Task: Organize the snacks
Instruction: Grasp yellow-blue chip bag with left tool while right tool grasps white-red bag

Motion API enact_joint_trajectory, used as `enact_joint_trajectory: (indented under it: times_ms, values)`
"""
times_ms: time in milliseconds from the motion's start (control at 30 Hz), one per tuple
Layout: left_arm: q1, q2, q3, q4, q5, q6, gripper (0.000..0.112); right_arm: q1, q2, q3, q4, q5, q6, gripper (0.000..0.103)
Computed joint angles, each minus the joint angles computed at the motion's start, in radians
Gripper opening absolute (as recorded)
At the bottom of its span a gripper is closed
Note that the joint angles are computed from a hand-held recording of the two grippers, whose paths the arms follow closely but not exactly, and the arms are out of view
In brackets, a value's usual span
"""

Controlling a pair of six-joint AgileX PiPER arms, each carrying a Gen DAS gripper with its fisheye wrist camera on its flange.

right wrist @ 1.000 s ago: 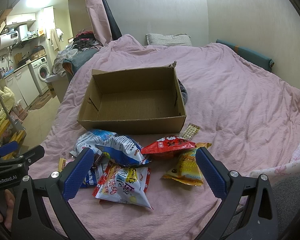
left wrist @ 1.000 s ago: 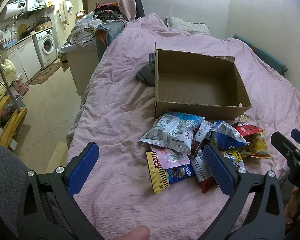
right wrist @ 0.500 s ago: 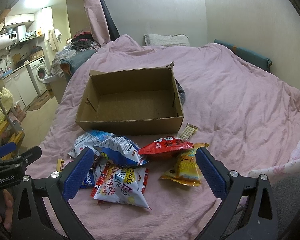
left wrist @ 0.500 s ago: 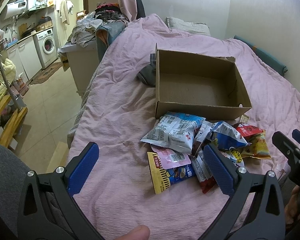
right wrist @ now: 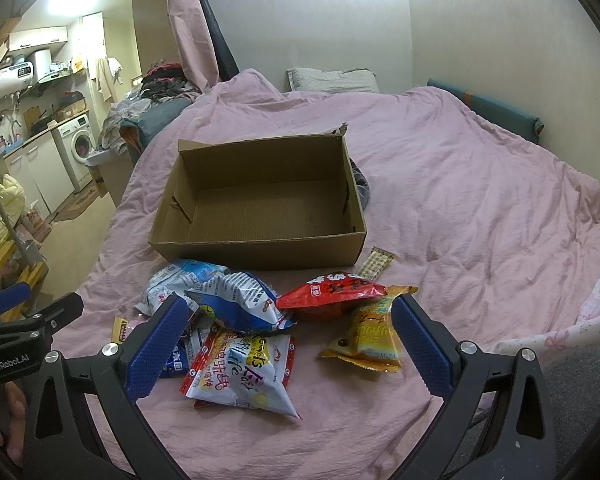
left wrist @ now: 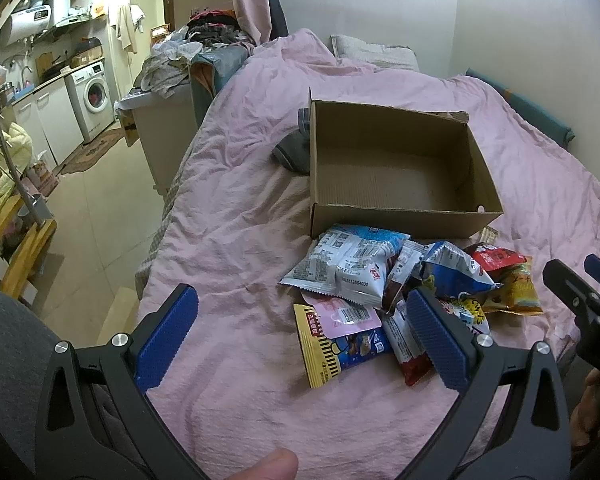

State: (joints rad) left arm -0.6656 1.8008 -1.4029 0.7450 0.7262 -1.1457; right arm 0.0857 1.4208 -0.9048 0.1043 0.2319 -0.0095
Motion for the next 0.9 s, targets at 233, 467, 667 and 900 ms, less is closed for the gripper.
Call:
enact_joint_trajectory:
  times_ms: [233, 467, 667, 900]
  values:
    - [0.049, 0.022, -0.070, -0.192, 0.040, 0.156, 0.103, -0.020, 0.021, -0.044, 0.083, 0.081, -0.070, 0.103]
    - [0.146, 0.117, -0.275, -0.400, 0.193, 0.353, 0.103, -0.167, 0.173, -0.246, 0.450, 0.399, -0.339, 0.103]
    - [0.246, 0.230, -0.427, -0.566, 0.310, 0.448, 0.103, -0.262, 0.409, -0.460, 0.546, 0.722, -0.264, 0.103]
    - [0.313, 0.377, -0.518, -0.772, 0.404, 0.534, 0.093, -0.160, 0.564, -0.565, 0.456, 0.804, -0.213, 0.103]
